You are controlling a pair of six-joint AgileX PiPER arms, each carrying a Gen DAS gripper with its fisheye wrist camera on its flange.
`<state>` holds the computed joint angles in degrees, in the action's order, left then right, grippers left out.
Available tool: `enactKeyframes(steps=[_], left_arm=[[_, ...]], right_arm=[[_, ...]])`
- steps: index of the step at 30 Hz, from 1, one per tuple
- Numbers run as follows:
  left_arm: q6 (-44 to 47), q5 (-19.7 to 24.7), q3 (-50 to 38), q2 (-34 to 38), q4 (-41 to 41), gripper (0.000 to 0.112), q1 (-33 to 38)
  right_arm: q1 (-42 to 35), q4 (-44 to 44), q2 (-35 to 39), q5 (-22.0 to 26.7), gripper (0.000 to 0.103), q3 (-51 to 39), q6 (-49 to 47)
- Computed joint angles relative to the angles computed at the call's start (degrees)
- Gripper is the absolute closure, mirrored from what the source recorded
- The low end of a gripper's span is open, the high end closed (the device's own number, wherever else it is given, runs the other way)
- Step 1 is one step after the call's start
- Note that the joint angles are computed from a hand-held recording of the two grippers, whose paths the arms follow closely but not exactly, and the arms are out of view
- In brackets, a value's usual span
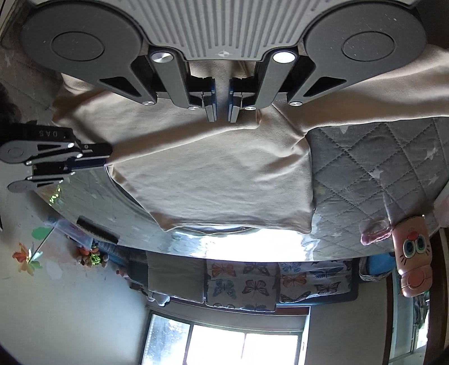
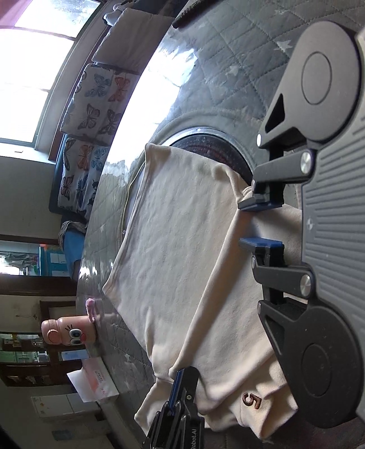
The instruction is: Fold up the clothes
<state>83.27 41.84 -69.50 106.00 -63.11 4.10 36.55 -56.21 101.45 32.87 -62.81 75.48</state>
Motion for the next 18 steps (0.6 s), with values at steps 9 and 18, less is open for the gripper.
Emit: enactKeyframes(steps=[9, 18], left_arm=[[-1.7, -0.3, -0.5, -0.3, -0.2, 0.094, 3.2], [-5.6, -3.8, -0.5, -2.4, 1.2, 0.085, 11.9]], right_arm=[[0.1, 2.8, 0.4, 0.8, 0.072, -2.3, -4.1], [3.0, 8.0, 3.0, -3.9, 0.066, -8.9, -14.0]])
